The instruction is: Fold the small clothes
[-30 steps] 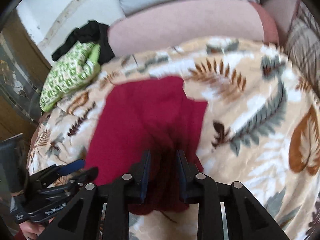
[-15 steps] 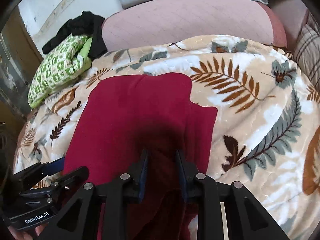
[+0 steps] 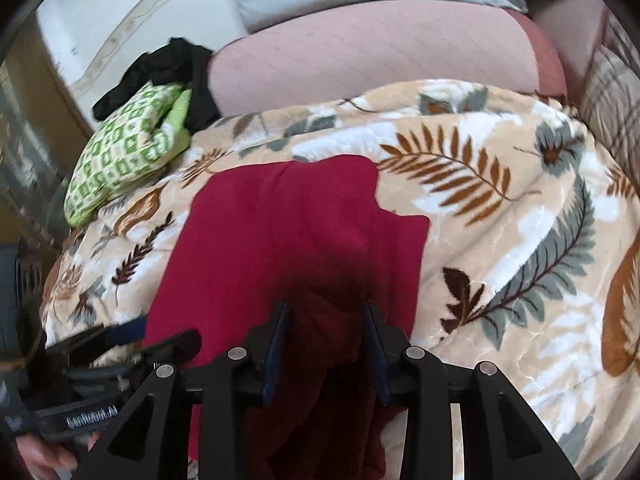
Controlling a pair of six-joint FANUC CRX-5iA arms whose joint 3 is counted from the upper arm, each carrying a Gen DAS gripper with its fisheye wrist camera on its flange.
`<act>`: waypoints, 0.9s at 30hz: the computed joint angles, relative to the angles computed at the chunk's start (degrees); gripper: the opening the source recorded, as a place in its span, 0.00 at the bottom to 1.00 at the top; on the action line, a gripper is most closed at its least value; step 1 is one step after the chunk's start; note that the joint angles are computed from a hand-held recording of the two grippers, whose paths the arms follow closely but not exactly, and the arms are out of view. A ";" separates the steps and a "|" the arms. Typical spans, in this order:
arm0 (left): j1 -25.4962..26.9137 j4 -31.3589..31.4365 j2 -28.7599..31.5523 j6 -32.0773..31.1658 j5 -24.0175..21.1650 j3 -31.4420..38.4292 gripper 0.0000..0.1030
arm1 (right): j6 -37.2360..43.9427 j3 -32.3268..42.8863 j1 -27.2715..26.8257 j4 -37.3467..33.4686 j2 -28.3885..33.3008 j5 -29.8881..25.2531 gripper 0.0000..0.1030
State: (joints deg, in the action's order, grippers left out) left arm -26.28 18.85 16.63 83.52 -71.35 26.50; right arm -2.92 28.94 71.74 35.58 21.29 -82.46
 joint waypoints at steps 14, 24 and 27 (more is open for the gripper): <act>1.01 4.66 1.91 0.20 -0.30 -0.52 0.72 | -9.74 -8.93 0.74 1.61 -5.22 5.64 0.19; 1.98 10.03 5.41 -0.33 -2.14 -0.04 0.96 | -17.30 -16.65 -0.95 4.93 -8.79 9.43 0.80; 0.96 8.12 6.48 -1.67 -3.17 2.11 0.98 | -18.27 -21.49 -2.78 3.58 -11.13 18.67 0.80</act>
